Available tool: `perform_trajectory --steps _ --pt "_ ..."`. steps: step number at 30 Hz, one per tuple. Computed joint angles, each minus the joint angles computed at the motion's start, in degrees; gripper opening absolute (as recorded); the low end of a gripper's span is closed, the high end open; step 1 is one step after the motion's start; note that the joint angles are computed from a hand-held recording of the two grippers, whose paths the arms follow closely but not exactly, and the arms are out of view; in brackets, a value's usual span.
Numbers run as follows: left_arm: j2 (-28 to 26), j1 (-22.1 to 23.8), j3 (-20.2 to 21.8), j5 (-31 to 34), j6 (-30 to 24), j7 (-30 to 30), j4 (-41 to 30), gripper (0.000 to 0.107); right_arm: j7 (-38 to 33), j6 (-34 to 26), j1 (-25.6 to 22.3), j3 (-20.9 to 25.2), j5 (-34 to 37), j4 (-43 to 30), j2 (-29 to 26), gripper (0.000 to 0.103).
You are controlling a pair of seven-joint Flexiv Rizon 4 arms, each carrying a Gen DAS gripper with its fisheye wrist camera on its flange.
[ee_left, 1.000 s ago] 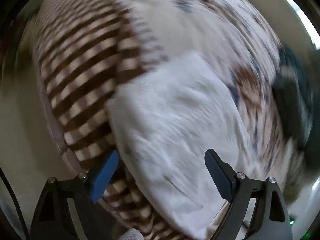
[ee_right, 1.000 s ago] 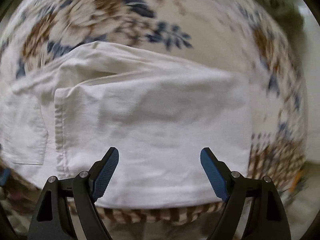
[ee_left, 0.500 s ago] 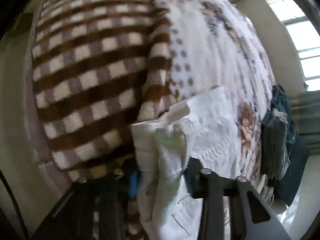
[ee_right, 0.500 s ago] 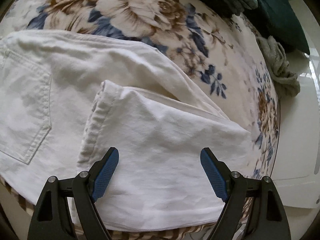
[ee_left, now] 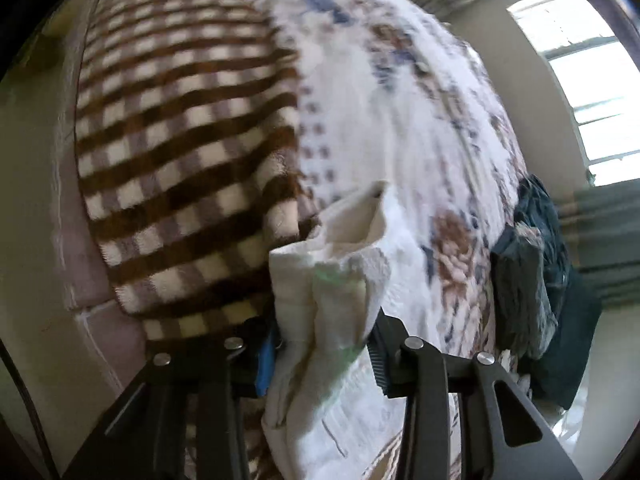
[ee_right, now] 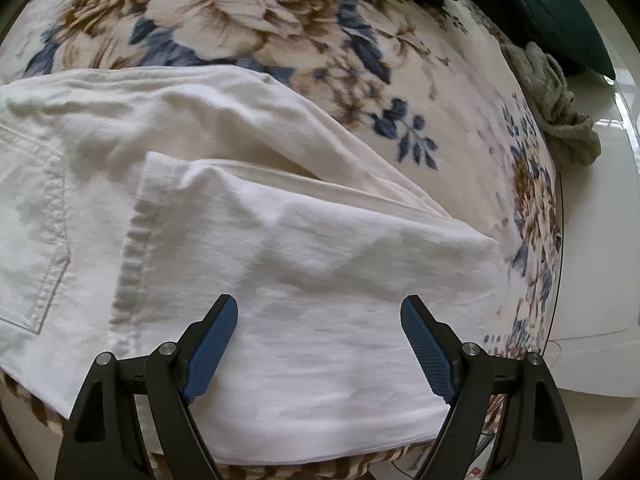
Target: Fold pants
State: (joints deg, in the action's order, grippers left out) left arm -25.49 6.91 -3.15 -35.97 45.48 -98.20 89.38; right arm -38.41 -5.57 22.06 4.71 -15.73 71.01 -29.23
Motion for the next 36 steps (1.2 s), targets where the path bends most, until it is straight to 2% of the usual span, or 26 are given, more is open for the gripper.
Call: perform_trajectory --steps 4,6,9,12,15,20,28,34,36 --pt "0.1 0.0 0.3 0.7 -1.1 -0.8 -0.9 0.033 1.6 0.3 -0.8 0.0 1.1 1.7 1.3 0.086" --pt "-0.5 0.3 -0.3 0.2 -0.9 0.9 -1.2 0.033 2.0 0.5 -1.1 0.1 1.4 2.3 1.7 0.086" --pt "-2.8 0.5 -1.3 -1.0 -0.1 2.4 -2.1 0.033 2.3 1.0 -1.7 0.3 2.3 3.1 2.2 0.086" --pt "-6.5 0.5 -1.0 0.3 -2.1 0.6 -5.3 0.033 2.7 1.2 -2.0 0.5 3.0 3.4 2.4 0.086" --pt "-7.6 0.4 -1.2 1.0 -1.5 0.2 -6.2 0.033 2.9 1.5 -2.3 0.6 3.4 3.4 2.6 0.086" --pt "-4.0 -0.9 -0.7 4.0 2.0 3.7 -4.0 0.022 3.0 2.1 -2.6 0.7 3.7 4.2 3.0 0.086" --pt "2.0 -1.6 0.9 5.8 -0.3 2.2 -2.2 0.021 4.2 3.4 -3.6 0.8 4.5 7.2 5.2 0.086" --pt "3.0 -3.1 2.3 10.4 -2.0 0.3 -3.5 0.021 5.5 4.9 -4.7 1.0 5.3 9.6 7.4 0.086" --pt "3.5 -3.0 1.6 9.4 -1.5 0.7 -3.0 0.020 5.5 5.3 -5.0 1.0 5.3 10.3 8.0 0.086"
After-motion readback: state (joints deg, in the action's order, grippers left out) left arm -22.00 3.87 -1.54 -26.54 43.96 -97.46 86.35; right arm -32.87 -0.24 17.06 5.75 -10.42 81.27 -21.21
